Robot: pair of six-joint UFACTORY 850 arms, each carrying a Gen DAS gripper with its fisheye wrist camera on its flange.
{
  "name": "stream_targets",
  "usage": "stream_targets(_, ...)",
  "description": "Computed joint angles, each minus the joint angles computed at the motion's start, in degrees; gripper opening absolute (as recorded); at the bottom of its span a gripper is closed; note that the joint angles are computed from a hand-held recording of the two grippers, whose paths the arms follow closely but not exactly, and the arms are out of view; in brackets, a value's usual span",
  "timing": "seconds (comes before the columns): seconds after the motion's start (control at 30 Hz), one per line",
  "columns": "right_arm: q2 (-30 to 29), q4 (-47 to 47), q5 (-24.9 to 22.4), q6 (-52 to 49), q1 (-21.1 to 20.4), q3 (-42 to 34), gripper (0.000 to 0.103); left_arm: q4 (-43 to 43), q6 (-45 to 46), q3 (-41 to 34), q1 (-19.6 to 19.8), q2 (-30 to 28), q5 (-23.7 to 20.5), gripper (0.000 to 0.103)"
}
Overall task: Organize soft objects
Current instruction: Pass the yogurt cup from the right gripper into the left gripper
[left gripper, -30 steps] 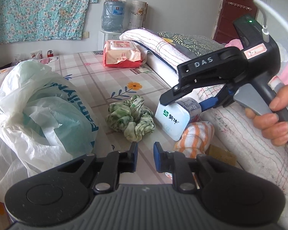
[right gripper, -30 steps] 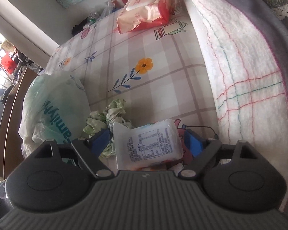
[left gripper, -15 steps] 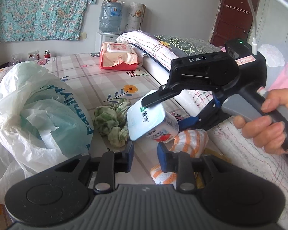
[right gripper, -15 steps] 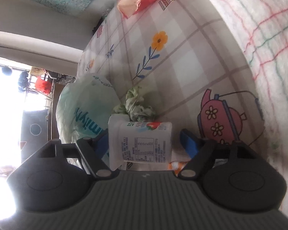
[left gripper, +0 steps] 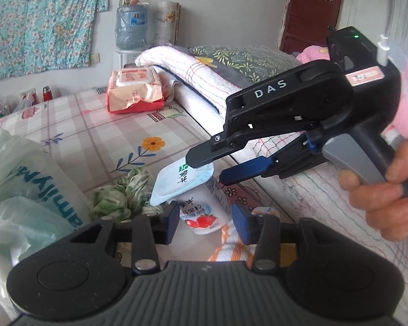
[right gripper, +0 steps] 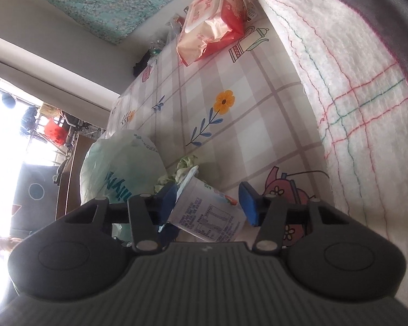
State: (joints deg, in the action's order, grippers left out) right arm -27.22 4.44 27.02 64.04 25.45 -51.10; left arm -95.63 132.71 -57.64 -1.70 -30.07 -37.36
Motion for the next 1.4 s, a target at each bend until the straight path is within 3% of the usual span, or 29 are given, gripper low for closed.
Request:
stream_targets(0.27,-1.85,-6.18,2.18,5.91,-0.80,-0.67,0.039,5.21,-11.09,-3.96,-0.06,-2.87,0.34,0.053)
stream_targets(0.4,-2.77,-9.32,4.91,9.59,-1.12,-0.77,0.034,3.16,-9.46,-3.78,-0.16,-2.93,0.24,0.054)
stream_targets(0.7,-1.33,-3.45,2.30,4.31,1.02,-1.20,0.031,-0.12,-5.19,-1.60,-0.11,-0.82,0.57,0.052)
stream_targets(1.07,3.76,10.05,2.69,-9.05,5.79,-2.41,0.031,-4.17,-0.02,2.55,5.00,6.61,-5.22,0.053)
stream_targets(1.23,2.44,10.96,0.55,-14.18,7.63,-9.20,0.032,-6.75,1.47,2.97,9.10,9.76,-6.52,0.053)
stream_targets(1.4,-3.13,4.30,-3.17,-12.22,9.27,-20.88,0.033,-8.95,2.41,1.81,14.31,11.61,-6.28,0.053)
